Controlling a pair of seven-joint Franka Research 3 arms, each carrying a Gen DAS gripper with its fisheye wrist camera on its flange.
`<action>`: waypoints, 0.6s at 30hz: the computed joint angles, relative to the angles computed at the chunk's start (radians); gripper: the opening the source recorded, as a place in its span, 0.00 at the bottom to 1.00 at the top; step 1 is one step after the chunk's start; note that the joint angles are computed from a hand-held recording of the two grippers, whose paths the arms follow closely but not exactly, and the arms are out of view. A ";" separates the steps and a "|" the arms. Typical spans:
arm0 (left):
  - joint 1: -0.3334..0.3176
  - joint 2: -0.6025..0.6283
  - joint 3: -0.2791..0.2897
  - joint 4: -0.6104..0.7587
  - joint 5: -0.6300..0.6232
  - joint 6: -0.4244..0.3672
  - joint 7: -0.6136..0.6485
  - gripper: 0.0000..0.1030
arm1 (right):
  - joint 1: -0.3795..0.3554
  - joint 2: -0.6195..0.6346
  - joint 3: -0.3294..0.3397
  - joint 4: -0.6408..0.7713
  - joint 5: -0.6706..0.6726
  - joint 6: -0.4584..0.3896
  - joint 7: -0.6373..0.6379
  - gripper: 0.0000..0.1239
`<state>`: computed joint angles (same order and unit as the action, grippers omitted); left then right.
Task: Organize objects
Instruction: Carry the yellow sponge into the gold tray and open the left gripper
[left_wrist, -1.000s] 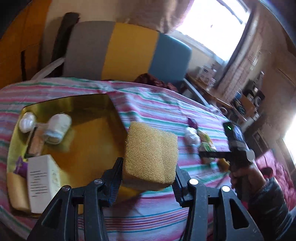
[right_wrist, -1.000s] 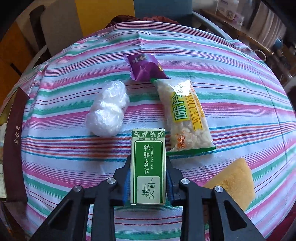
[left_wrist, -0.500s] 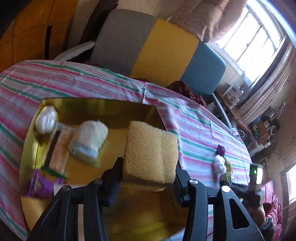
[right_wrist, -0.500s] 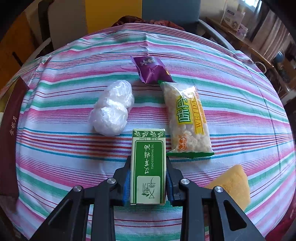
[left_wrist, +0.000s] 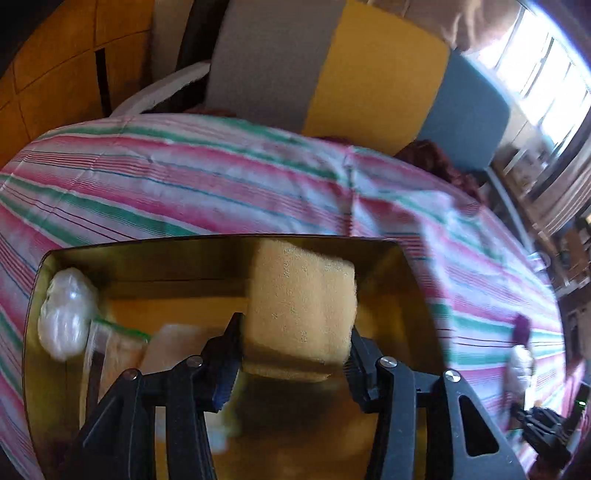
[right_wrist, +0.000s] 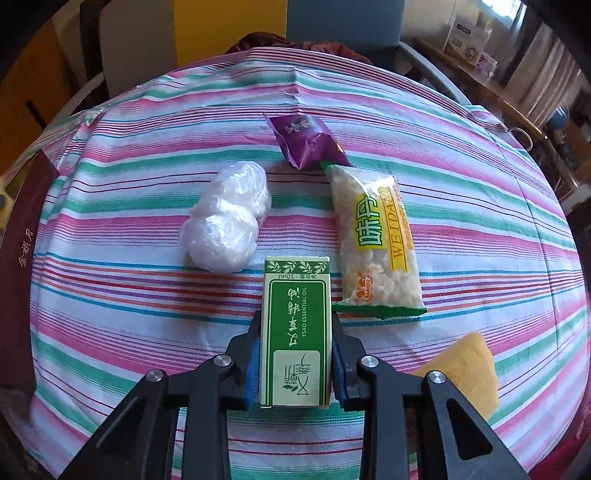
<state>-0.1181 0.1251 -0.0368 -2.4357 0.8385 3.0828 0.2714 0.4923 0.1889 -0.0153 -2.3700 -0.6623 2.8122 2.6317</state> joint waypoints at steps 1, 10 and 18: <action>-0.022 0.004 0.032 0.013 0.073 -0.014 -0.073 0.49 | -0.001 0.002 -0.001 0.002 0.000 0.001 -0.003 0.25; 0.013 -0.039 0.038 -0.013 0.195 0.032 -0.185 0.73 | 0.002 0.014 -0.010 0.013 0.003 0.007 -0.013 0.25; 0.079 -0.195 -0.055 -0.085 0.379 -0.022 -0.341 0.74 | 0.006 0.021 -0.021 0.020 0.001 0.012 -0.016 0.25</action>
